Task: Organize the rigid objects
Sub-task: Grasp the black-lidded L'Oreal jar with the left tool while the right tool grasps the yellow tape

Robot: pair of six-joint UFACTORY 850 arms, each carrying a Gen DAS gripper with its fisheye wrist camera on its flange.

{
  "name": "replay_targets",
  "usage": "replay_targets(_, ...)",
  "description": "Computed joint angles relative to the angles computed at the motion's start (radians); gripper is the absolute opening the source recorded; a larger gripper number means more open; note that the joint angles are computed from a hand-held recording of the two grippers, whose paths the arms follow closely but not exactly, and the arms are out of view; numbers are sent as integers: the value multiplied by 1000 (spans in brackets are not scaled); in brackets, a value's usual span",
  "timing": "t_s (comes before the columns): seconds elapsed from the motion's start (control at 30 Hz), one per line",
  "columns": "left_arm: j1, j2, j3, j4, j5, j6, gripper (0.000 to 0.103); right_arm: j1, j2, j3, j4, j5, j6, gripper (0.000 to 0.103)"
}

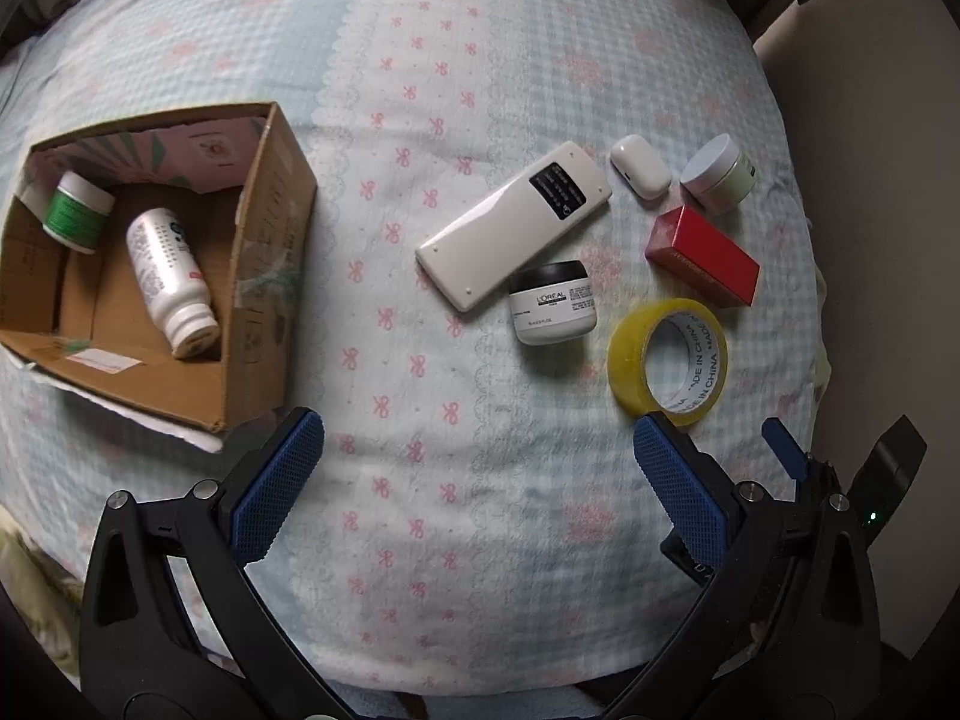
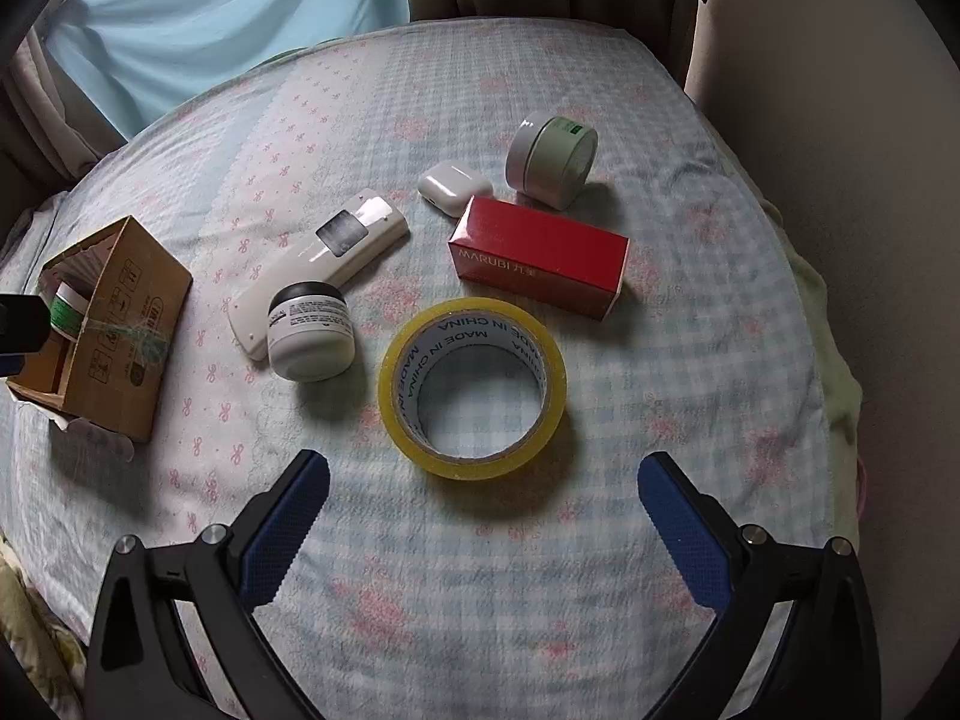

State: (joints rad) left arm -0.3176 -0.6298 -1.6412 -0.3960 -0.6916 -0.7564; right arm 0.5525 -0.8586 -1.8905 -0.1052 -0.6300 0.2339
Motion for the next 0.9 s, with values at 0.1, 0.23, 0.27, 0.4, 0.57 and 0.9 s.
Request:
replay_targets(0.1,0,-93,-90,-61,-15,35,103,-5,-14,14,14,42,-17,103)
replay_targets(0.23,4,-213,-226,-111,-57,63,103,-1,-19,33,-10,88,-47,103)
replay_targets(0.27,6,-236,-253,-120,-63,63,103,1,-25,30,-17,92,-56,103)
replay_targets(0.4,13,-322,-353,-138,-91,49,103,6,-48,16,-35,117,-81,103)
replay_targets(0.57,17,-400,-455,-137,-123,11,103,6,-81,-14,-30,139,-79,103)
replay_targets(0.9,7,-483,-576,-141,-186,-65,89,14,-116,-45,-128,173,-7,103)
